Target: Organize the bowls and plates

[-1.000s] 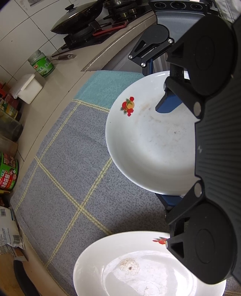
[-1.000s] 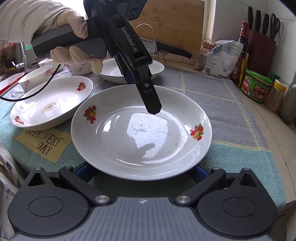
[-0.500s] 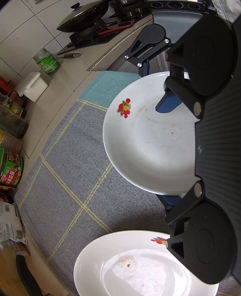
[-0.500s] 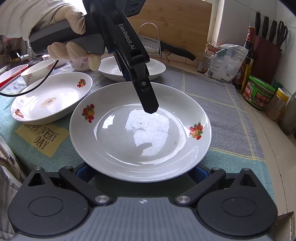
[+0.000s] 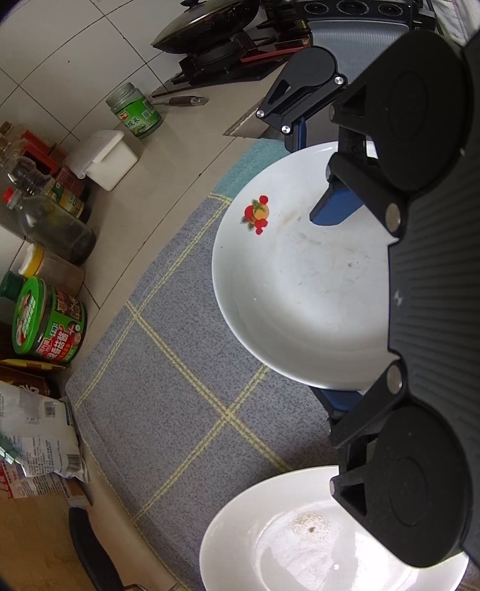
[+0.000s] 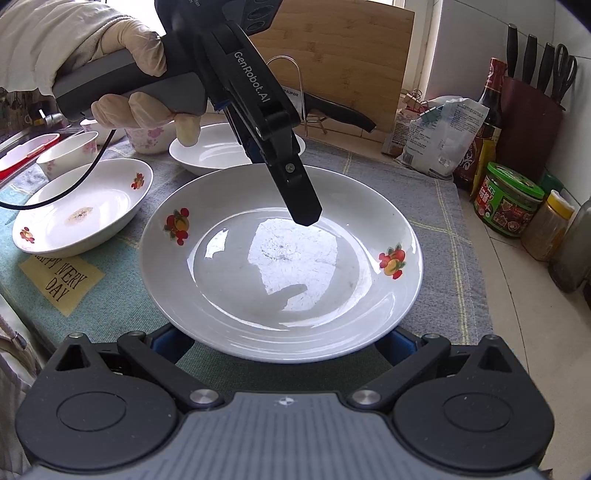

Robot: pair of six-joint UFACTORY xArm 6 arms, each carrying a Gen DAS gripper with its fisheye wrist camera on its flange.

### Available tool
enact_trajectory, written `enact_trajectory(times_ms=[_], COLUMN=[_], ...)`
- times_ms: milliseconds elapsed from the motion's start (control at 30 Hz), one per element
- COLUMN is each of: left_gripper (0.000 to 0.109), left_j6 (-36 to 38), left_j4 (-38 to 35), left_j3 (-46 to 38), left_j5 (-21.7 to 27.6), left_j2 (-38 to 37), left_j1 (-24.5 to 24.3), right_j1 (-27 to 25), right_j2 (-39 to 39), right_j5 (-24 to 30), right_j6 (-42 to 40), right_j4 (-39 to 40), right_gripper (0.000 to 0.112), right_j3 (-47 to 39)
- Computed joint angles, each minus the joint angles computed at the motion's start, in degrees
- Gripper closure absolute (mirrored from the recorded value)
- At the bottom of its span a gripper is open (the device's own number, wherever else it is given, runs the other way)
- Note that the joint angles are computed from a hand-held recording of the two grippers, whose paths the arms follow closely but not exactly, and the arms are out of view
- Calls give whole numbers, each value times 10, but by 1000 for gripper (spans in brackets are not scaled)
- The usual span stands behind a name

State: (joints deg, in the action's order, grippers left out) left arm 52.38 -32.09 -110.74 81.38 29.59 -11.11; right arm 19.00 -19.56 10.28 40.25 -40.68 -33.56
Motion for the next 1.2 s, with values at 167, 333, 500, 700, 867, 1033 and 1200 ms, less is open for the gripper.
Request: enact_trajectory(times_ms=[167, 333, 500, 700, 867, 1033, 1200], left_gripper=[22, 22, 22, 22, 22, 22, 22], left_j6=[-20, -35, -54, -76, -90, -99, -108], left_j4=[-7, -13, -18, -15, -12, -11, -11], left_j3=[-29, -60, -117, -195, -236, -279, -314], left_j5=[-12, -33, -38, -34, -29, -19, -10], left_j2=[22, 46, 88, 144, 174, 204, 228], left_j1=[-14, -30, -41, -52, -57, -61, -62], right_j1=[-27, -56, -79, -98, -101, -102, -112], right_j2=[5, 19, 43, 72, 88, 95, 100], right_j5=[-19, -40, -60, -72, -75, -69, -68], right_j6=[-71, -151, -208, -263, -335, -387, -357], right_j4=[44, 101, 148, 190, 265, 330, 294], right_gripper=[9, 9, 9, 9, 9, 9, 9], right_j3=[3, 2, -6, -21, -26, -30, -34])
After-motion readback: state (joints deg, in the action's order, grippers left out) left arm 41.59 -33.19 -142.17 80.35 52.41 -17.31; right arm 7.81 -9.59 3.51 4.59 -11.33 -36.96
